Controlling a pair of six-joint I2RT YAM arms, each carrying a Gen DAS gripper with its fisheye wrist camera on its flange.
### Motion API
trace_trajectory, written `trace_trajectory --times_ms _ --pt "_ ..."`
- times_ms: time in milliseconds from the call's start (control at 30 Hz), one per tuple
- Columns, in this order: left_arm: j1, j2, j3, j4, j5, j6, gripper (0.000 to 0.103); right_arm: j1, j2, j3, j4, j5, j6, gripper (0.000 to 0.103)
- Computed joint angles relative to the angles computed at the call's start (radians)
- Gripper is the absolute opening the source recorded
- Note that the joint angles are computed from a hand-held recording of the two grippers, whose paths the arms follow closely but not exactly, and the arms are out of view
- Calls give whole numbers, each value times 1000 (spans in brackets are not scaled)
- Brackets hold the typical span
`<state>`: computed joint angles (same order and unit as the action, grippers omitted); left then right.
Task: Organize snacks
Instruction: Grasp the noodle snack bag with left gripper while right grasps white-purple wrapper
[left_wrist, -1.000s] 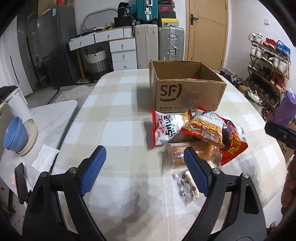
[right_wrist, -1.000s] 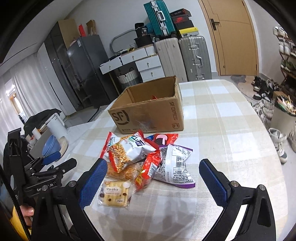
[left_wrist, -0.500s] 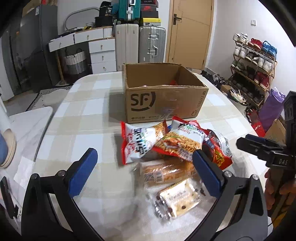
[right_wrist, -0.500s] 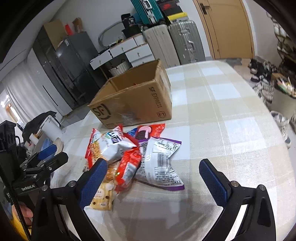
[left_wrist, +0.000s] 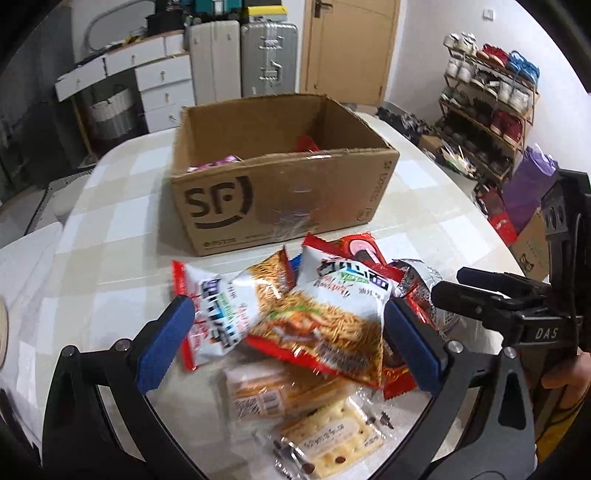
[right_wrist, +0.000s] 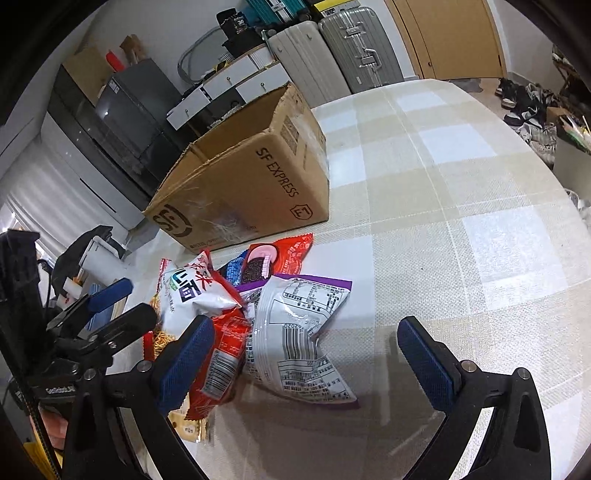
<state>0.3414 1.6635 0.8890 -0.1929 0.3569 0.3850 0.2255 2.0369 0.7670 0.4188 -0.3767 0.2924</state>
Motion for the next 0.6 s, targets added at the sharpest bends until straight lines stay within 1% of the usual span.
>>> trace_trajectory --times_ms 167,233,267,300,367,433,467,600 --pt "-49 83 59 -30 -25 18 102 -12 13 0 13 -12 5 101" --pt "-62 110 72 -21 -31 24 99 -12 18 3 12 -15 0 101" --pt "-61 123 82 -32 -14 30 91 -13 14 -3 11 -18 -5 101" --pt "-60 134 94 -48 2 35 80 -11 18 4 4 -15 -11 101" --pt "-63 144 99 -43 1 35 72 -6 25 11 -1 -16 -11 101" --pt "-60 153 106 -40 21 46 65 -4 33 18 -1 -19 -6 101" --pt "-51 160 116 -54 53 58 52 -3 38 20 0 -19 -5 101" --pt "-41 164 123 -53 66 63 49 -8 59 45 -15 -36 6 101"
